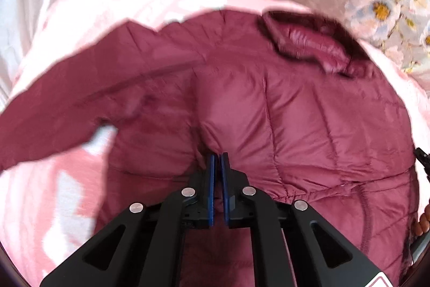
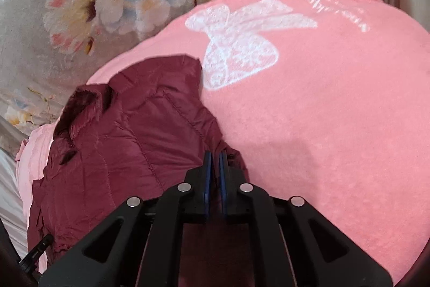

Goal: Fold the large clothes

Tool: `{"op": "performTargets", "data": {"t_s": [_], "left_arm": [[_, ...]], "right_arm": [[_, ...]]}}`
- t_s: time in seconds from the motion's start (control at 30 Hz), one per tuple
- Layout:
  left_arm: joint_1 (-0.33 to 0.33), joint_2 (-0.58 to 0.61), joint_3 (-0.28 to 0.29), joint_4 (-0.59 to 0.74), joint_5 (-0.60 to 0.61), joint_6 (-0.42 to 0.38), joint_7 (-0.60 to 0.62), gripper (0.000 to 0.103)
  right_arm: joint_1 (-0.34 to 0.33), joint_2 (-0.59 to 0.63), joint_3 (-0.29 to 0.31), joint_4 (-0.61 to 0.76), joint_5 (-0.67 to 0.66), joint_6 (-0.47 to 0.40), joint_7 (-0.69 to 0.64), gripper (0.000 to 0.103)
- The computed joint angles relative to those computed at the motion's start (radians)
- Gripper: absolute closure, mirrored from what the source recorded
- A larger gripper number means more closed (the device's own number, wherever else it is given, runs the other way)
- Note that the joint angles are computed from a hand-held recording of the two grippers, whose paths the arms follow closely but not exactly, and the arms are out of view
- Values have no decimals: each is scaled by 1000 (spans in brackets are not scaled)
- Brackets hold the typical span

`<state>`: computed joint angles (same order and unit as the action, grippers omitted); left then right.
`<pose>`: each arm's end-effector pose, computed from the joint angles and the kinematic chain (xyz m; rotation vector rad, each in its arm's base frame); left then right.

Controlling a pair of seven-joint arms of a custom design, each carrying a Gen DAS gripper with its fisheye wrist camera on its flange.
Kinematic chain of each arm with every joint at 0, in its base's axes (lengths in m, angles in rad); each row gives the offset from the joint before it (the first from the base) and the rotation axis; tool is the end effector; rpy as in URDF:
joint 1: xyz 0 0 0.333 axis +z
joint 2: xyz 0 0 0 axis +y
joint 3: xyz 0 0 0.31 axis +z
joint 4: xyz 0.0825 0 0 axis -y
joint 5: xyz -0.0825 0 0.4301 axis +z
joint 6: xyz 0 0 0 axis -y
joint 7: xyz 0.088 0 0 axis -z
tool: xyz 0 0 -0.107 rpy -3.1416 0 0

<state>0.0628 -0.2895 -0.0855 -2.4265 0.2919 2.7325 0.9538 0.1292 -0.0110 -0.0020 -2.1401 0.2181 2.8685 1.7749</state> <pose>0.5296 -0.0240 0.4511 -2.1571 1.4972 -0.5788 0.6205 0.0672 0.4651 -1.4797 1.9334 -0.4067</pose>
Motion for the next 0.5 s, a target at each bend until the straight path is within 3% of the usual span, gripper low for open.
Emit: {"op": "performTargets", "data": {"t_s": [0.07,0.1,0.23,0.3,0.5], "left_arm": [[42,-42,-35,2,90,-9,-60,95],[44,-49,-42,11,107,-12,-73,93],[34,2,-63,104,150,4,-104,65],[32,73,-83,170,196,0,-144,65],[-28,248,-72,286,288,-59,-218,65]], "right_arm": [[1,-39,11,-16,-110,45,49,97],[7,-45,16,-11,-105,56,27,96],[50,8,45,83,-112,57,-52,88],[78,67,49,144,-237,39,4,87],[150,197,39,238,-254,-85,-4,87]]}}
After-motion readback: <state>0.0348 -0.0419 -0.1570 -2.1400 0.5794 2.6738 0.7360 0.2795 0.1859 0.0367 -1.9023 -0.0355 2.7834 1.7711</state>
